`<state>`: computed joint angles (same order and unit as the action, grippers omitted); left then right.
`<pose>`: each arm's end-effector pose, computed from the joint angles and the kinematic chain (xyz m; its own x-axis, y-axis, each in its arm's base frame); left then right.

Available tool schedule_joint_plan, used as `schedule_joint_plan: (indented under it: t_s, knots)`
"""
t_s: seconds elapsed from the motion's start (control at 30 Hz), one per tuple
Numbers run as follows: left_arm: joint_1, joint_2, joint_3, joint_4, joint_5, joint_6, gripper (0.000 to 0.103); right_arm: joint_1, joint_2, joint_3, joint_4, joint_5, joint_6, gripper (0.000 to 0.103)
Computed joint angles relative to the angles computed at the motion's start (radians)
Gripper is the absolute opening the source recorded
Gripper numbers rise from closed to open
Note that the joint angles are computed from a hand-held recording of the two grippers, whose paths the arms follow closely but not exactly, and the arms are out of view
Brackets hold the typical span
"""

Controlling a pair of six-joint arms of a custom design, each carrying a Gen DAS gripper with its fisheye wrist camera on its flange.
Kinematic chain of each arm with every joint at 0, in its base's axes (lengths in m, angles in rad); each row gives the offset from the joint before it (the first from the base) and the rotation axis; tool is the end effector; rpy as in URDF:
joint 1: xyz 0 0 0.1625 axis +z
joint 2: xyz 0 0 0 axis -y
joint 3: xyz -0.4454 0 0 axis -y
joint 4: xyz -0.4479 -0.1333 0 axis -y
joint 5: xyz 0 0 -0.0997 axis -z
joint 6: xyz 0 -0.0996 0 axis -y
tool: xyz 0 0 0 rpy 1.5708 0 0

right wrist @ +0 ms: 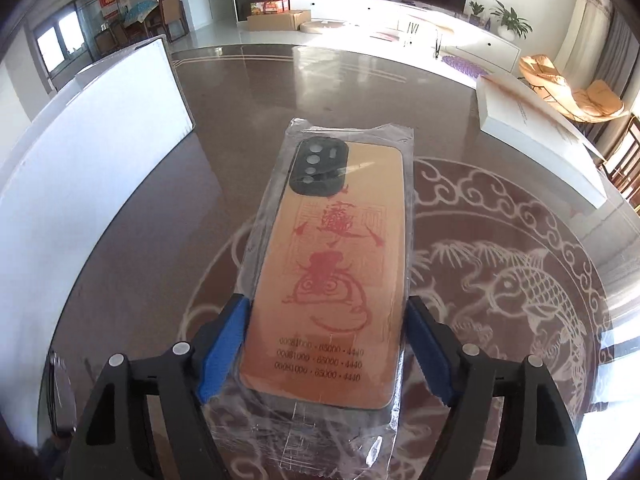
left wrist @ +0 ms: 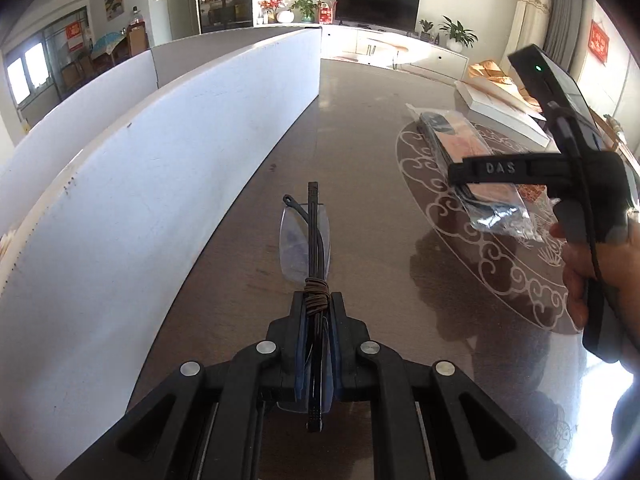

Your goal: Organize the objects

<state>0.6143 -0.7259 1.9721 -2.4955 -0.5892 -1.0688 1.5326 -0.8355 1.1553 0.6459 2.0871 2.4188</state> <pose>-0.3274 -0.4954 -0.0504 -0.7305 -0.1880 -0.6565 0.2805 0.7939 -0.5394 0.0577 -0.6940 0.2241 -0.6645 -0.3083 0.6808 -0.5442 0.8239 -0.1580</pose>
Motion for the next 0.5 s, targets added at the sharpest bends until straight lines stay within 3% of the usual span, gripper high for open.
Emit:
schedule_joint_plan:
  t_s: [0.13,0.23,0.3,0.37,0.43,0.5]
  knots:
    - [0.006,0.012,0.016,-0.172,-0.054,0.120,0.010,-0.106,-0.289,0.328,-0.133,-0.106,-0.112,0.078]
    - [0.007,0.015,0.025,-0.219,-0.062,0.120,0.012,-0.187,-0.455,0.492,-0.197,-0.188,-0.190,0.079]
    - [0.013,0.016,0.027,-0.248,-0.088,0.108,0.020,-0.217,-0.504,0.535,-0.208,-0.212,-0.191,0.084]
    - [0.014,0.019,0.035,-0.305,-0.101,0.136,0.031,-0.218,-0.498,0.528,-0.198,-0.179,-0.163,0.103]
    - [0.010,0.041,0.013,-0.273,-0.087,0.160,0.039,-0.222,-0.501,0.527,-0.201,-0.178,-0.173,0.103]
    - [-0.002,0.058,-0.024,-0.137,-0.048,0.134,0.061,-0.229,-0.513,0.538,-0.210,-0.183,-0.174,0.103]
